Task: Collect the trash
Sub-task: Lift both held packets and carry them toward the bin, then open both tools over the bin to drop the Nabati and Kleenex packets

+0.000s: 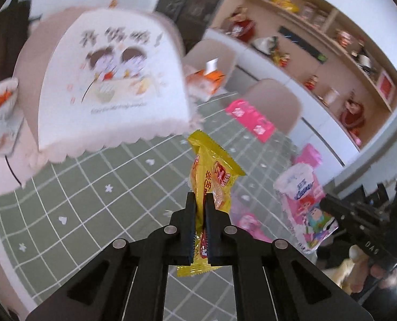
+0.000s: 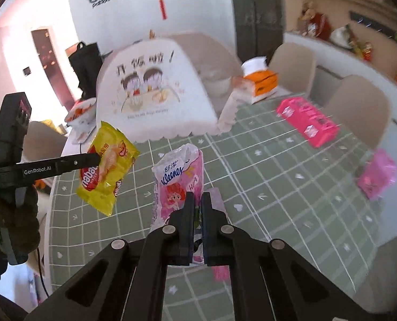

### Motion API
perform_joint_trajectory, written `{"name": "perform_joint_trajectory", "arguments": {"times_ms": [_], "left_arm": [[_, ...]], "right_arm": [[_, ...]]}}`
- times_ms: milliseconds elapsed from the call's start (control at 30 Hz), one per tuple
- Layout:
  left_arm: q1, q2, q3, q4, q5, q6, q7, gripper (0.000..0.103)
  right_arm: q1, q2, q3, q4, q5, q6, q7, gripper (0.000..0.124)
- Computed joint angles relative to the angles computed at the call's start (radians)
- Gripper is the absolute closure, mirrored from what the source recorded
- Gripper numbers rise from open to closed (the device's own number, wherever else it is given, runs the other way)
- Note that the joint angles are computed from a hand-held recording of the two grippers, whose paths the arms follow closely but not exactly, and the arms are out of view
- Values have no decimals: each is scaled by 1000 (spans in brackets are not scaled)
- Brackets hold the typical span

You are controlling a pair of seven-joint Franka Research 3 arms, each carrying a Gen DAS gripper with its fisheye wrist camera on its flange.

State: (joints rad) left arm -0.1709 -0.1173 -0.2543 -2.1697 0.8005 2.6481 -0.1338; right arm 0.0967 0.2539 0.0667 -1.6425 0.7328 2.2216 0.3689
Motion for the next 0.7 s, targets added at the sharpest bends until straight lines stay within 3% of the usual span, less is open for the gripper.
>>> {"name": "perform_joint_trajectory", "arguments": {"times_ms": [67,167,300,433,533,633,700], "left_arm": [[-18,-8,-14,19,-7,-13,26,97],[-37,-3,-29,46,-8,38,27,97],[-82,44,-63,142,8,-12,30,97],[-168,140,-90,284,32,-78,8,97],[-260,242,-98,429,67,-186,-26,97],[-340,347,-91,561,56,-220,-32,97],[-402,435,-85,682,47,-288,-3,97]], "right_arm": [[-13,-77,-11,-73,27,31,-13,120],[-29,-160,-41,-140,51,44,-26,120],[-59,-234,-94,-193,102,34,-71,120],[-110,-266,-152,-198,158,-43,-124,120],[-167,-268,-202,-175,198,-145,-168,120],[-241,-242,-249,-123,216,-275,-197,120],[-287,-225,-265,-100,223,-324,-227,120]]}}
